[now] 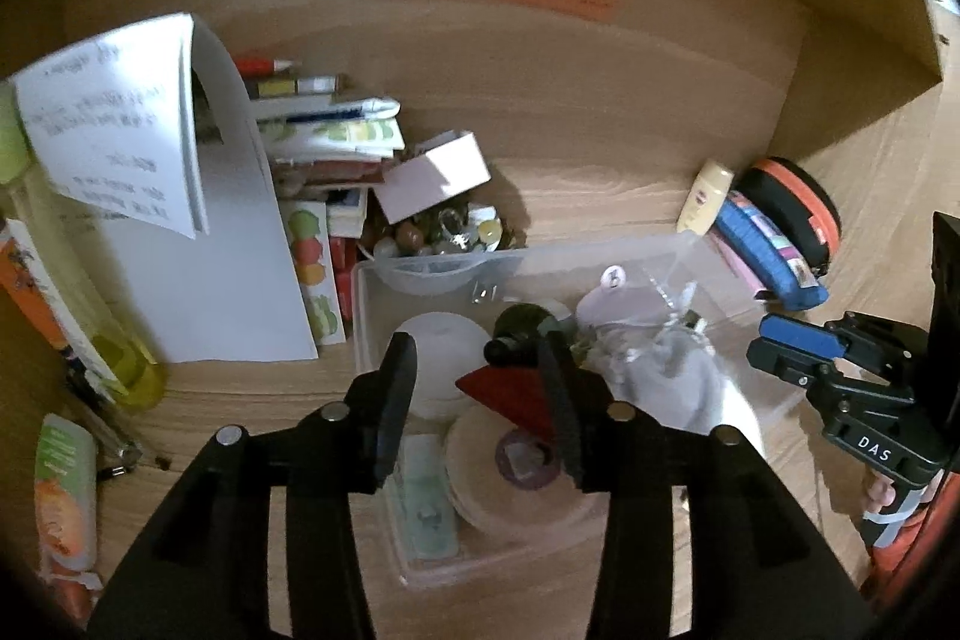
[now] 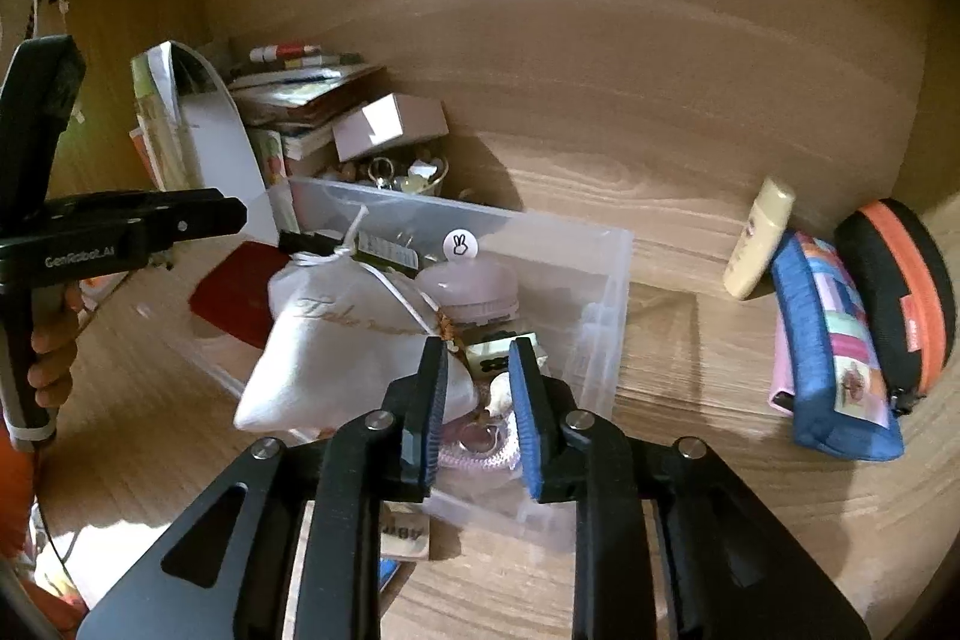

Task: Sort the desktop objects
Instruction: 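Open both grippers to drop the teal bottle and seashell into the box, then withdraw both grippers and move toward the black knob and gold gourd ornament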

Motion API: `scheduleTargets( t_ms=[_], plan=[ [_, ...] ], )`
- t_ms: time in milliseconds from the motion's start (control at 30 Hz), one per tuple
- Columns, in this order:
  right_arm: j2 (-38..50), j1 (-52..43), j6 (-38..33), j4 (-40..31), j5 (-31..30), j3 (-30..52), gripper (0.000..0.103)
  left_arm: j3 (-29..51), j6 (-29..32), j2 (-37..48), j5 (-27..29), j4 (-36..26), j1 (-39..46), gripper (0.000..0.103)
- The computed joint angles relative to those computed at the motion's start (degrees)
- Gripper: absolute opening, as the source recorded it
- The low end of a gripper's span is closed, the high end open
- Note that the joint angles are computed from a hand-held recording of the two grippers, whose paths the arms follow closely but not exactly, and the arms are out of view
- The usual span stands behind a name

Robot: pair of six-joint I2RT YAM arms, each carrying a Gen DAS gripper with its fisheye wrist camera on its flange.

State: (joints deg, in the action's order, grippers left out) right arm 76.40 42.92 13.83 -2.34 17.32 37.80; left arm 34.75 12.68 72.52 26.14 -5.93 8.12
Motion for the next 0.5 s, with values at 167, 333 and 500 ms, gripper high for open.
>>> scheduleTargets(
  t_ms=[167, 333, 500],
  plan=[
    [-4.03, 3.44, 1.46, -2.15, 3.68, -1.48, 0.028, -2.65, 1.0, -6.87, 2.37, -2.76, 1.52, 0.052],
    [-6.6, 7.83, 3.43, -4.2, 7.5, -2.66, 0.031, -5.41, 2.33, -13.05, 3.41, -4.9, 2.6, 0.06],
    [-7.85, 12.5, 6.09, -5.49, 11.79, -3.74, 0.039, -8.38, 3.75, -18.86, 3.08, -6.94, 3.13, 0.067]
  ],
)
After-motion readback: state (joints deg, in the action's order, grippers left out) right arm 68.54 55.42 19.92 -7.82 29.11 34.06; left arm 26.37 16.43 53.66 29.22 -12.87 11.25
